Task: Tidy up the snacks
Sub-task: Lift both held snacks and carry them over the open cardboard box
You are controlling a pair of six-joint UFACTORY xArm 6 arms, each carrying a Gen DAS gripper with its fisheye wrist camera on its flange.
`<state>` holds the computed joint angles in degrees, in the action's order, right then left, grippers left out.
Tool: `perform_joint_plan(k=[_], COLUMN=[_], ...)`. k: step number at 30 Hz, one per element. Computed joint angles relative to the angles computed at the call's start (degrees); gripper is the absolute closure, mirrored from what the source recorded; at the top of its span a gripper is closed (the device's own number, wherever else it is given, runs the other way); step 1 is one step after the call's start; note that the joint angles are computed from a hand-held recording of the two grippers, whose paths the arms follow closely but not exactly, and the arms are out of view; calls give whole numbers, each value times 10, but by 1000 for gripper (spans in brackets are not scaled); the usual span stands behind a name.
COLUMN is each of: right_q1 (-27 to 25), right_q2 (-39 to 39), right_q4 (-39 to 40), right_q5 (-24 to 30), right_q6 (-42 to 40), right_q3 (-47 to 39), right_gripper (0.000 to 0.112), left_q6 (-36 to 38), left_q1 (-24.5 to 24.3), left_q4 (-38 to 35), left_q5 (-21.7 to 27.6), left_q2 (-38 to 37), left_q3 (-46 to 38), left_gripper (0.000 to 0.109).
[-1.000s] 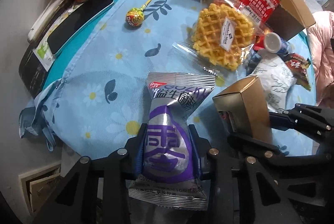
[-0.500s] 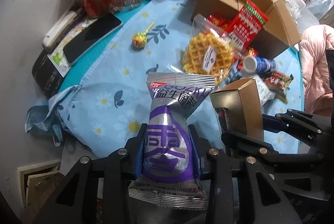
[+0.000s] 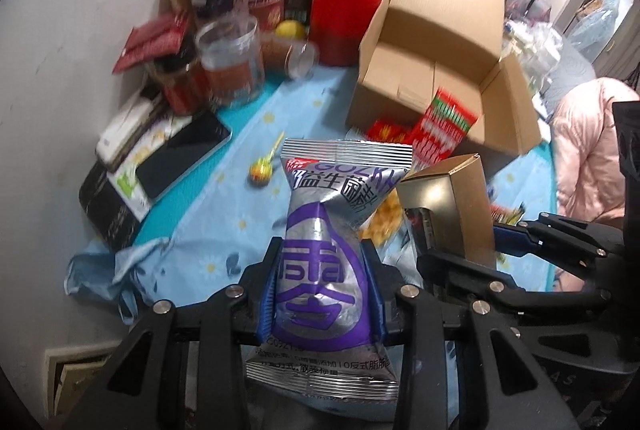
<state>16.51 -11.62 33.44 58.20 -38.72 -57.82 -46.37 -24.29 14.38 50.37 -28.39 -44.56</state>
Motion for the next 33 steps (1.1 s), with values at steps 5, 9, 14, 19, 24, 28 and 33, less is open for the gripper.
perform_joint_plan(k=[5, 9, 14, 19, 24, 28, 33], right_q1=[-13, -26, -44, -59, -69, -77, -87], right_q2=[28, 51, 87, 137, 185, 229, 287], right_q4=[12, 18, 30, 33, 28, 18, 3], right_q5=[-2, -4, -7, -10, -21, -19, -12], right_q6=[-12, -13, -26, -37, -38, -30, -12], right_q3=[-51, -95, -155, -216, -271, -326, -397], right_gripper=[69, 69, 69, 69, 69, 69, 69], left_q6=[12, 22, 38, 59, 77, 97, 122], left_q1=[13, 22, 28, 37, 44, 50, 53], left_q4=[16, 29, 39, 31, 23, 15, 2], left_q5=[-19, -36, -55, -75, -85, -89, -86], left_q2=[29, 58, 107, 171, 233, 283, 350], left_q3=[-45, -84, -141, -207, -269, -322, -396], left_gripper=[72, 72, 72, 72, 72, 72, 72])
